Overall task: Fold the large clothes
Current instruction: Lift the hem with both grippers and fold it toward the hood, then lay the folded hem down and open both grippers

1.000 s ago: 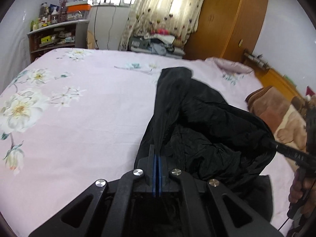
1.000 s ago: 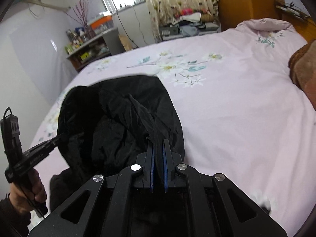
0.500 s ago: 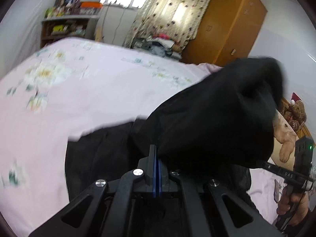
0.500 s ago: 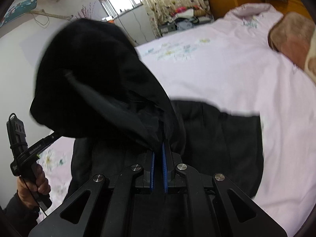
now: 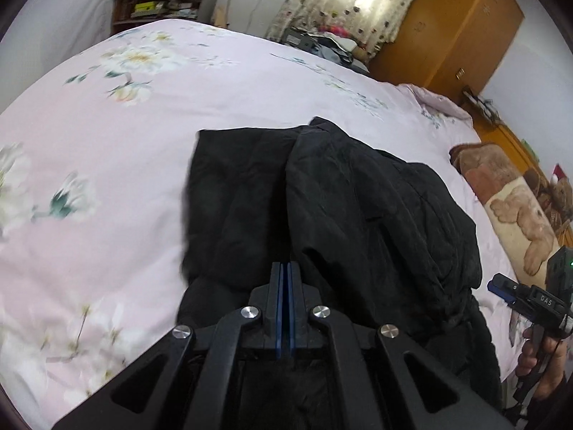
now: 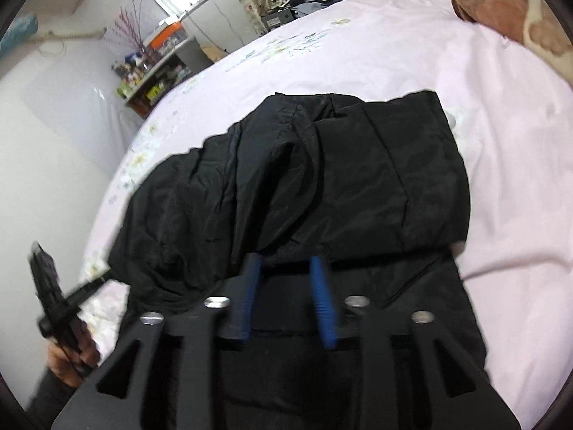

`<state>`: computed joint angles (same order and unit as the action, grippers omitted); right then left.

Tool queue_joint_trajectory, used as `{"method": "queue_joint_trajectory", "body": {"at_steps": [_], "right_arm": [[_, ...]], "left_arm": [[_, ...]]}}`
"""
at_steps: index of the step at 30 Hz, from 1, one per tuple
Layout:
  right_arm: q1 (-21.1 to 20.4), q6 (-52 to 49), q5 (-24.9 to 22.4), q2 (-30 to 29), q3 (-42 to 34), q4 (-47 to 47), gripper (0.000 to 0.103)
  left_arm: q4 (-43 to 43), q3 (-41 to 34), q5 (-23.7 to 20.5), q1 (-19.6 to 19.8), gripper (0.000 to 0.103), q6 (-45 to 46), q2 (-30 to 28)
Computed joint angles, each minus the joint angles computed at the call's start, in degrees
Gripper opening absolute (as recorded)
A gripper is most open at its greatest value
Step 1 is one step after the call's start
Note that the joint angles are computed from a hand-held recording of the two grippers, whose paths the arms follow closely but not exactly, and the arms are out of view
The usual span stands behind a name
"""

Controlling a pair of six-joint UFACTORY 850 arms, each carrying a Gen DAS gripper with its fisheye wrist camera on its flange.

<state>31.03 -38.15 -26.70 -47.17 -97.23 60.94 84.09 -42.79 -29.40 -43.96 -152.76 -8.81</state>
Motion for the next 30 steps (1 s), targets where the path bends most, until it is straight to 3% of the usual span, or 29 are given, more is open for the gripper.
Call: {"method": "queue_joint_trajectory", "body": {"at_steps": [2, 6, 7, 11, 12, 13, 18, 20, 23, 25, 30], "right_arm": [[-0.20, -2.70, -1.23, 0.07, 0.37, 4.50, 0.048], [0.97, -1.21, -3.21, -2.78, -3.37, 4.95, 0.048], [1.32, 0.08, -4.26, -4.34, -5.60, 4.52, 0.048], [2.60, 7.05, -8.10, -9.46, -12.65, -0.18, 0.047], [2.89, 7.86, -8.87, -10.33, -13.93, -1.18, 0.018], [3.56, 9.13, -7.88, -10.56, -14.60, -3.54, 0.003], [4.27, -2.20, -3.83, -4.65, -4.83, 5.94, 0.003], [4.81, -0.26, -2.32, -4.25, -2.48, 3.35, 0.003], [4.77, 3.54, -1.58, -6.18, -2.71, 0.88, 0.003], [5.09, 5.24, -0.55, -7.04, -3.68, -1.62, 0.003], [5.63, 11.01, -2.47, -9.97, -8.26, -9.76, 0.004]], "left_arm": [[1.34, 0.78, -1.32, -0.71, 0.006, -3.52, 1.15], [6.50, -1.39, -2.11, -0.34, 0.053, -6.92, 0.43], [6.83, -2.42, -2.32, -0.17, 0.057, -6.25, -0.42], [8.18, -6.73, 1.67, 2.00, 0.056, -3.80, -4.96], [7.36, -7.57, 2.71, 2.36, 0.055, -2.48, -5.77], [7.23, -7.91, 2.98, 2.27, 0.055, -2.32, -6.02], [9.99, -6.70, -2.54, -0.66, 0.055, -3.33, -4.88], [7.71, -6.75, -0.88, -0.23, 0.055, -1.08, -6.45], [3.63, -6.76, 3.48, 1.56, 0.038, 0.62, -10.06], [4.04, -6.59, 2.13, 1.25, 0.029, 0.27, -11.31], [-0.43, -8.42, 3.11, 2.35, 0.029, 5.55, -13.11]]}}
